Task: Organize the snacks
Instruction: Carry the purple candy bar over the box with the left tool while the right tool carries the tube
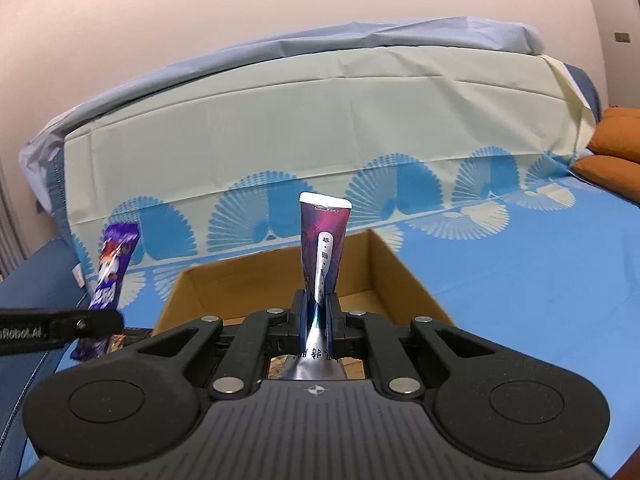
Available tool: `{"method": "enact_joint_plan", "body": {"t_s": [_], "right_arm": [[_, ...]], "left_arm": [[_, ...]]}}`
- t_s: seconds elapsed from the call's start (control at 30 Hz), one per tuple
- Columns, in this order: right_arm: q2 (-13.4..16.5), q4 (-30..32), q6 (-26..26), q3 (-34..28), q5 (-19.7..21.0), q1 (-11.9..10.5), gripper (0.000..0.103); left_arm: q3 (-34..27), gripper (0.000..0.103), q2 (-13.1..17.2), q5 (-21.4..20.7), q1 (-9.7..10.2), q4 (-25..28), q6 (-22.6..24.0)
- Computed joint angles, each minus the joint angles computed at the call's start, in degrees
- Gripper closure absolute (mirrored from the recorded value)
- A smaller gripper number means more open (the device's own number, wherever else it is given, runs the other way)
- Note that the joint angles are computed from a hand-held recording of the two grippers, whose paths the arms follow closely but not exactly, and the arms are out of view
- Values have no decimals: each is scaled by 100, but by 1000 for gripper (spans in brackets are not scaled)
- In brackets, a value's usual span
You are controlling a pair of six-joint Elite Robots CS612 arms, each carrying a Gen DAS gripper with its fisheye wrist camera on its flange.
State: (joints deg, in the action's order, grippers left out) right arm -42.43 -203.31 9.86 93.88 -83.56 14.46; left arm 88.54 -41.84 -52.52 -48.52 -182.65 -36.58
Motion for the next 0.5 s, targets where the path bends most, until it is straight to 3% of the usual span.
{"method": "enact_joint_plan", "body": {"t_s": [0.5], "right_arm": [[38,-28,219,-4,-220,-86,94]], "left_arm": [[-922,77,442,-221,37,123,293]]}}
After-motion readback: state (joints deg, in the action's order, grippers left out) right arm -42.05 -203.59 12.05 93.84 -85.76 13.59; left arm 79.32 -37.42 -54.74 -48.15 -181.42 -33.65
